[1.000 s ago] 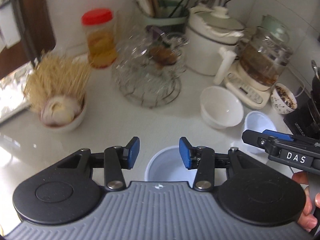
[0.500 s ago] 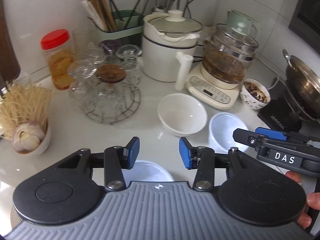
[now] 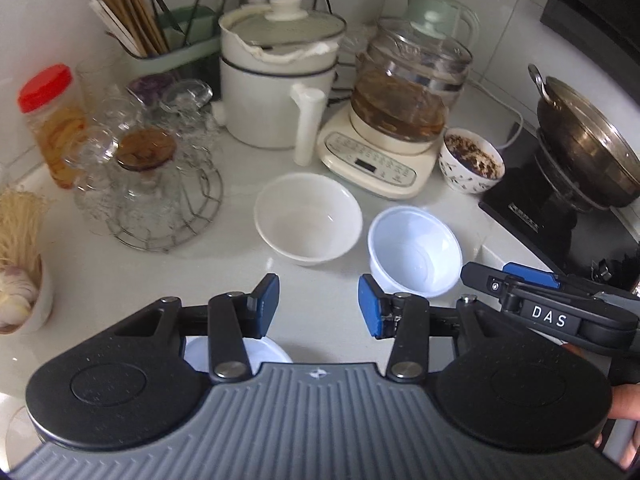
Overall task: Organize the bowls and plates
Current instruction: 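Move both open tools to the next white plastic bowl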
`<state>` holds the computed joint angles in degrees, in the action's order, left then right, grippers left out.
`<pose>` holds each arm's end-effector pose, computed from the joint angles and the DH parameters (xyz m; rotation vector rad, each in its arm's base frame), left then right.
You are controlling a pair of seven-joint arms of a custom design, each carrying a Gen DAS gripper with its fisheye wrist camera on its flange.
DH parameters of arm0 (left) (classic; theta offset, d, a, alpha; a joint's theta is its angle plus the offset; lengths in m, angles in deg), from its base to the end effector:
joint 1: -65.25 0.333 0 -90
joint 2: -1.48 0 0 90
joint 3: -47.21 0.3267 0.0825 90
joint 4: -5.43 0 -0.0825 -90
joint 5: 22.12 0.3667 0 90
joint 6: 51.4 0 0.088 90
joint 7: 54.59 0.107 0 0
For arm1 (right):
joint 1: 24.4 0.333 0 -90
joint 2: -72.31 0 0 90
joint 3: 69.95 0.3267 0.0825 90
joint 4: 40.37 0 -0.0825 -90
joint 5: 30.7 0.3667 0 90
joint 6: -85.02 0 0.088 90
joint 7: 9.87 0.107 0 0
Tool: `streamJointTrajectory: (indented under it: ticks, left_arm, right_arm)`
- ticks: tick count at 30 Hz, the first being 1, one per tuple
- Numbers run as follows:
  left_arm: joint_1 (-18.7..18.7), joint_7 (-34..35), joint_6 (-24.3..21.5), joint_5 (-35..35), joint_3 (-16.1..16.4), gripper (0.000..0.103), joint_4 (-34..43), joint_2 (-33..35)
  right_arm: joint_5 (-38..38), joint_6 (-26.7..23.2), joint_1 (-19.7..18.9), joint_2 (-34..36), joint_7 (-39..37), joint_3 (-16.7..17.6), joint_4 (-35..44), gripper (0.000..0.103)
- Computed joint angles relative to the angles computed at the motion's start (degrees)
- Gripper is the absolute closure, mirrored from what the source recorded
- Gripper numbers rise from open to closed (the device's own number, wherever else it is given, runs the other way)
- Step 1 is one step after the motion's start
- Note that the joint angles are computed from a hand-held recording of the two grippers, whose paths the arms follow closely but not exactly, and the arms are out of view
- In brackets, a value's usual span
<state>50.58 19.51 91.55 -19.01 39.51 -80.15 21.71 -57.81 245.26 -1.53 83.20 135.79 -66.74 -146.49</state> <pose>0.6531 -0.2515 0.5601 -1.8133 2.0479 -0.8291 0.5684 0.2989 0.5233 -1.5695 1.8012 -0.4560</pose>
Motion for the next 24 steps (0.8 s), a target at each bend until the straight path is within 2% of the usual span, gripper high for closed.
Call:
streamJointTrajectory:
  ticks: [7, 11, 20, 22, 23, 24]
  left_arm:
    - [-0.1, 2.3, -4.4, -2.6, -1.0, 0.053, 5.9, 4.4]
    - [-0.2, 2.6, -6.2, -4.5, -1.2, 0.053, 9.5, 7.3]
    - [-1.7, 1.7, -14.4, -5.3, -0.6, 0.053, 24.9, 17.9]
    - [-2.0, 1.9, -17.5, -5.3, -0.6, 0.053, 29.6, 20.8]
    - [-1.9, 2.5, -19.5, -5.6, -0.9, 0.053, 32.5, 22.5]
    - [-2.0, 2.9, -21.5, -5.9, -1.1, 0.053, 35.5, 24.2]
  right_arm:
    - [-1.7, 1.1, -0.2, -0.3, 5.3, -1.2, -2.1, 0.041]
    - [-1.0, 3.1, -1.1, 0.7, 5.8, -1.2, -2.3, 0.041]
    - [1.0, 7.5, -2.0, 3.7, 6.2, -2.7, -1.0, 0.041]
    - [2.0, 8.3, -2.4, 4.4, 6.3, -2.8, -0.8, 0.029]
    - [2.8, 9.2, -2.7, 4.8, 6.4, -2.8, -0.8, 0.014]
    - [3.6, 10.5, -3.1, 5.1, 6.0, -2.6, -0.9, 0.012]
